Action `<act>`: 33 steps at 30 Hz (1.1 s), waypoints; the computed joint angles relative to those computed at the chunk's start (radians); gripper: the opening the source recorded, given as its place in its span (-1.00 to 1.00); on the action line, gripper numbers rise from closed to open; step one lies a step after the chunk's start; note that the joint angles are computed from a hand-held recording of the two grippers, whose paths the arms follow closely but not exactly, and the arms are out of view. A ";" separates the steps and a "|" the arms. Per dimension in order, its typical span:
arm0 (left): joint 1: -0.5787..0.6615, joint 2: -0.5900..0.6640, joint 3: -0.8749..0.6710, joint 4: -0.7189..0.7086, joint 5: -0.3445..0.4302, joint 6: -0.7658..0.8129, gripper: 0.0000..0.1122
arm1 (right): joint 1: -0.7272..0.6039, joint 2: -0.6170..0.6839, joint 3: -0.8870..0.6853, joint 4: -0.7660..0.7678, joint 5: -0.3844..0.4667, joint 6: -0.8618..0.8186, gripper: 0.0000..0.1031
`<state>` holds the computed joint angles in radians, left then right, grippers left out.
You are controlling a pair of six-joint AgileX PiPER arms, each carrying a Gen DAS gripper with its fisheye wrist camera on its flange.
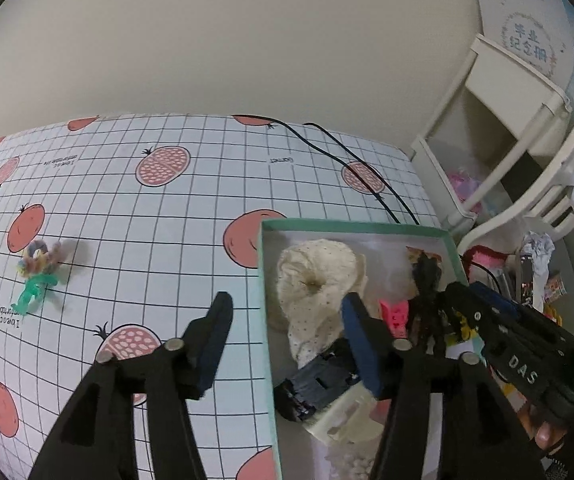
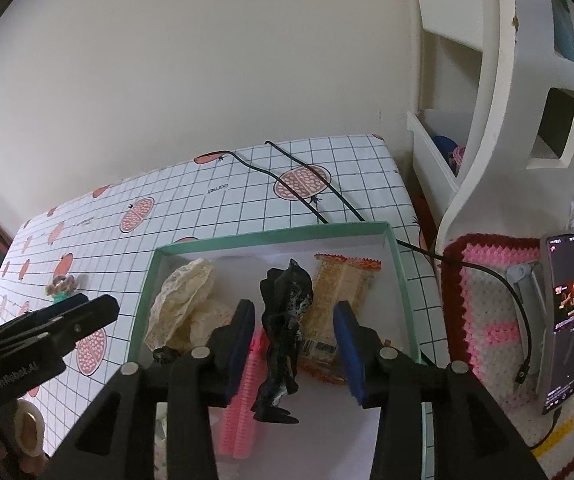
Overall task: Organize objects
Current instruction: 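Lower and release the toy car with left tool while right tool lowers the figure into the tray, then withdraw both open tools and move toward the green figure with rainbow pipe cleaner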
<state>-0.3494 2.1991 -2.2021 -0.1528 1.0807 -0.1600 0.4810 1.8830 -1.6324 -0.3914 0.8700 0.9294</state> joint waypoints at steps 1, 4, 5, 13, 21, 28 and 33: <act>0.001 0.000 -0.002 0.009 0.002 -0.008 0.11 | 0.000 0.001 -0.003 -0.001 0.003 -0.001 -0.13; -0.003 -0.006 0.004 0.038 0.001 -0.026 0.23 | 0.000 0.002 -0.005 0.001 0.002 0.001 0.04; -0.003 -0.005 0.004 0.044 0.001 -0.031 0.27 | 0.002 0.003 -0.005 -0.001 0.002 0.003 0.15; 0.003 -0.008 0.034 0.084 -0.020 -0.055 0.63 | 0.002 0.018 -0.019 -0.001 0.015 0.008 0.53; 0.008 -0.017 0.072 0.140 -0.045 -0.094 0.80 | 0.003 0.018 -0.016 -0.004 0.013 0.021 0.87; 0.011 -0.026 0.095 0.188 -0.062 -0.132 0.83 | 0.000 0.029 -0.026 0.010 0.021 0.009 0.97; 0.012 -0.023 0.098 0.193 -0.057 -0.132 0.83 | 0.000 0.029 -0.024 0.013 0.020 0.008 0.99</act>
